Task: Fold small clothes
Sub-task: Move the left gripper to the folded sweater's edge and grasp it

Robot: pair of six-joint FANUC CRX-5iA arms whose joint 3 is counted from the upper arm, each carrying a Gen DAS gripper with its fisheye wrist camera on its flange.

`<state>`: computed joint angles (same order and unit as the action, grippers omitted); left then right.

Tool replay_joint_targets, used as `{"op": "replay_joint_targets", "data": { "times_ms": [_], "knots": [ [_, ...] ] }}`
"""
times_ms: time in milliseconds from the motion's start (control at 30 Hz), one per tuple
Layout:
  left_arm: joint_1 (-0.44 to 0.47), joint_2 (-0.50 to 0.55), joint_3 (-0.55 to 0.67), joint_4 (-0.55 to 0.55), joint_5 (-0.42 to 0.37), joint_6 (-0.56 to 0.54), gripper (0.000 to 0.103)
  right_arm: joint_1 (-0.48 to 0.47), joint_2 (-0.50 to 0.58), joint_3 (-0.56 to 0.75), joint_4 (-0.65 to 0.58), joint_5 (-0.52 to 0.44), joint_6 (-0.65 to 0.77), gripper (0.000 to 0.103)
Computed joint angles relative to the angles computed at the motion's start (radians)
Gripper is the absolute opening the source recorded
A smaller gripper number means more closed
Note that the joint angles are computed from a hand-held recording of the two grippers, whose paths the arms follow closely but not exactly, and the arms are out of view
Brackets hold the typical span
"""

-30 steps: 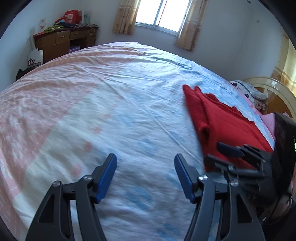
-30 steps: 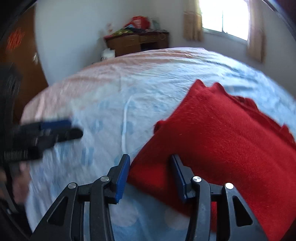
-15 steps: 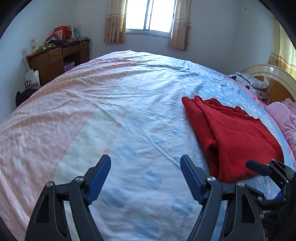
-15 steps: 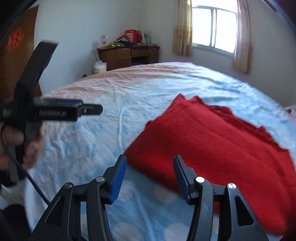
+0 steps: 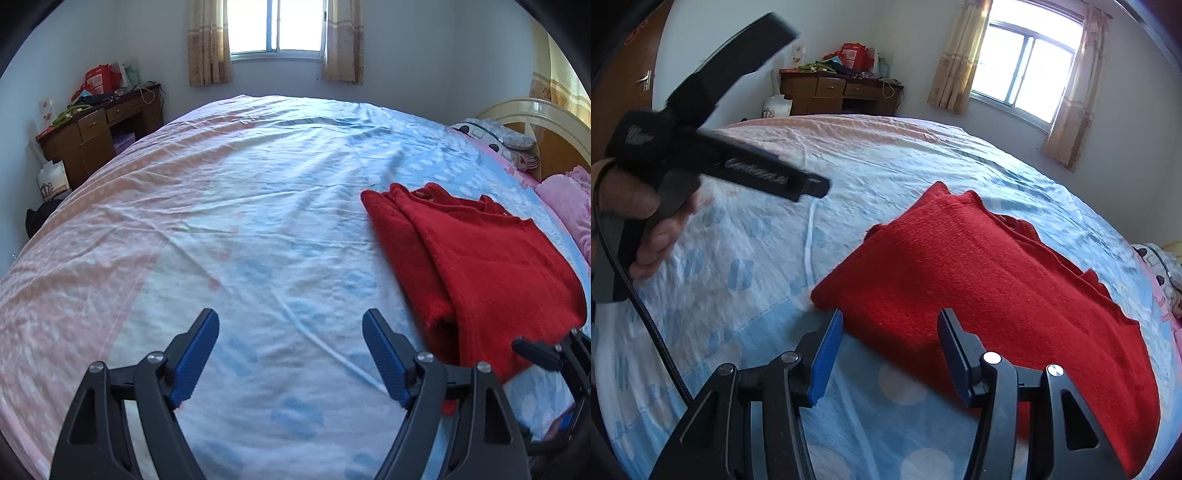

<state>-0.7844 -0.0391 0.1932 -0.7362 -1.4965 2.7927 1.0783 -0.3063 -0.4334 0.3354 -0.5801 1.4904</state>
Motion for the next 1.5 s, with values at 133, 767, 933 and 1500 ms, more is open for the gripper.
{"op": "replay_joint_targets", "data": {
  "times_ms": [133, 767, 933, 1500],
  "knots": [
    [0.026, -0.011, -0.017, -0.001, 0.051, -0.037, 0.088, 0.02, 0.009, -0.03, 0.105, 0.016, -0.074, 0.055],
    [0.233, -0.072, -0.133, 0.22, 0.473, -0.098, 0.089, 0.041, 0.007, -0.11, 0.329, 0.079, -0.261, 0.054],
    [0.291, -0.043, -0.135, 0.323, 0.556, -0.147, 0.089, 0.04, 0.004, -0.13, 0.366, 0.089, -0.296, 0.054],
    [0.453, -0.018, -0.287, 0.7, 0.85, -0.443, 0.039, 0.042, -0.008, -0.195, 0.554, 0.107, -0.451, 0.054]
  ]
}}
